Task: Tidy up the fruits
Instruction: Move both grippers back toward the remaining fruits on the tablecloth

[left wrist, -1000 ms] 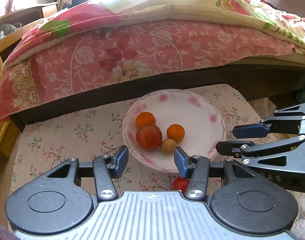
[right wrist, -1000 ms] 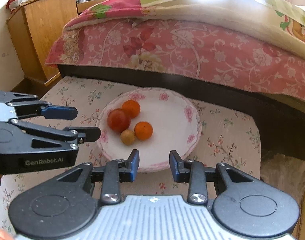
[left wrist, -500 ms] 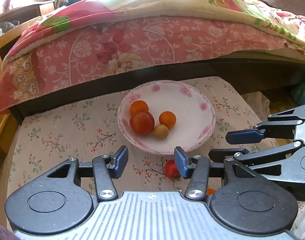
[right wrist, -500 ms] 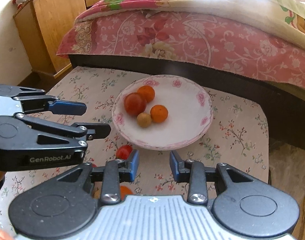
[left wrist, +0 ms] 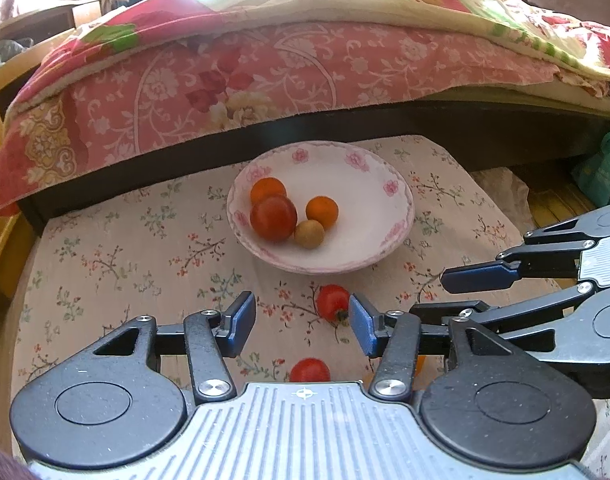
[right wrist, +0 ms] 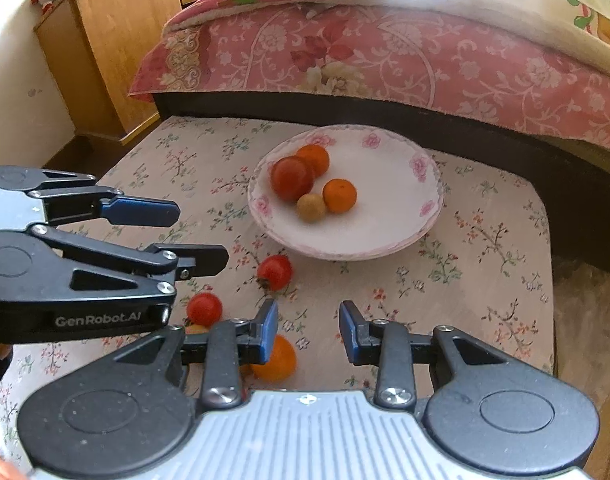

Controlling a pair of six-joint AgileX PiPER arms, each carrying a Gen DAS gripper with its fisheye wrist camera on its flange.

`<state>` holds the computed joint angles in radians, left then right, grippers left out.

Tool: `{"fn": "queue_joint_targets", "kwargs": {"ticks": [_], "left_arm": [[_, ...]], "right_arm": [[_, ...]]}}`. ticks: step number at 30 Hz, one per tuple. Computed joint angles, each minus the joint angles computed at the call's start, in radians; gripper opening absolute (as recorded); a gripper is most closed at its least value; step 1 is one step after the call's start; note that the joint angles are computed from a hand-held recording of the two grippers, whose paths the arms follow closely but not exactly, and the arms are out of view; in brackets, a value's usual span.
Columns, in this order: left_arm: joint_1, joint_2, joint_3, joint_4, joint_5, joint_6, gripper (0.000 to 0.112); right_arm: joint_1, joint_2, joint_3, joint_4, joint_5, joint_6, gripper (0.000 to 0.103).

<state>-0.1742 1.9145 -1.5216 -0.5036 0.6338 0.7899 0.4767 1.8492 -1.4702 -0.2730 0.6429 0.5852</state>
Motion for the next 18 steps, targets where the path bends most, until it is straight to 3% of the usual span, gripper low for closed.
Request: {"fn": "queue_joint_targets", "kwargs": {"ticks": [18], "left_arm": [[0.055,-0.073,0.136,-0.067,0.019,0.131,0.061]], "right_arm": [[0.082,-0.028,0.085,0.074,0.004,0.0,0.036]]}}
